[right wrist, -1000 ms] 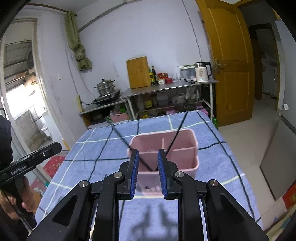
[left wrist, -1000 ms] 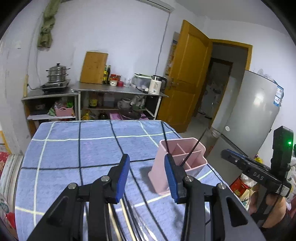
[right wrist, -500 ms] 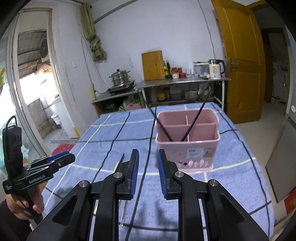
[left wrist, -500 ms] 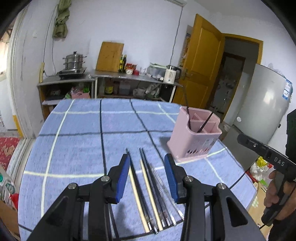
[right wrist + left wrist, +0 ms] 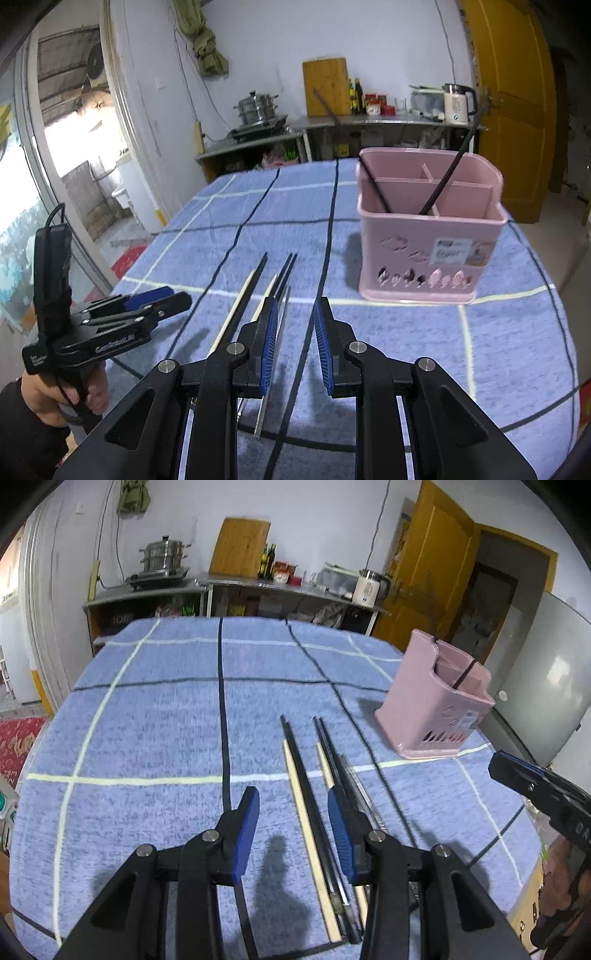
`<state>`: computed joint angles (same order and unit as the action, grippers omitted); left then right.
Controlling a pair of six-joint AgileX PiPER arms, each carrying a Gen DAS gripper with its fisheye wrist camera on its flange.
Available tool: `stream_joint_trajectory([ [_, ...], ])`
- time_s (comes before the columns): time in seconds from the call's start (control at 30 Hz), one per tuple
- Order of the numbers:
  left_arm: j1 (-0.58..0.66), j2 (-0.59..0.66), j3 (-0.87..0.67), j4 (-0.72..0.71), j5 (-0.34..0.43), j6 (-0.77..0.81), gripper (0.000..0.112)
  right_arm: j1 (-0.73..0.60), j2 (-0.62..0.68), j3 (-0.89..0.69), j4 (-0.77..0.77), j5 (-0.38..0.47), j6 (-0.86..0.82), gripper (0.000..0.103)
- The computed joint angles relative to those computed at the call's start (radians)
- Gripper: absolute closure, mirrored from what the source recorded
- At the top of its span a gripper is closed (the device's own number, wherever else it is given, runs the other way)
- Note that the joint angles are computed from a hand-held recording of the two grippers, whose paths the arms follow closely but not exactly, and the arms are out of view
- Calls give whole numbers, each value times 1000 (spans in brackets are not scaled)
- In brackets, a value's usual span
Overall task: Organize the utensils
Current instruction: 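Move both tools back down to the remaining chopsticks on the cloth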
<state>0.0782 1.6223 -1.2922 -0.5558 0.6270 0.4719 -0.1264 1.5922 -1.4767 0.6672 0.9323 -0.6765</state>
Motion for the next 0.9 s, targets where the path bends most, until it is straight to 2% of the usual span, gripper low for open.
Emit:
stream_joint_trajectory([
  [0.4, -31, 115, -62, 78, 0, -72, 72, 117, 159, -35, -81, -33, 47, 82],
  [0.47, -27, 123, -74, 72, 9, -69, 72, 132, 193, -62, -105, -30, 70, 88],
  [0.63, -19, 135, -105, 27, 40, -33, 72, 154, 252, -108, -149, -25, 110, 92],
  [0.8, -26, 155, -137, 8, 69, -29, 75, 159, 255, -110, -157, -40, 105, 92],
  [0.9, -35, 173, -166, -4, 90, -26, 78, 161, 261, -117, -223, -55, 161, 98],
])
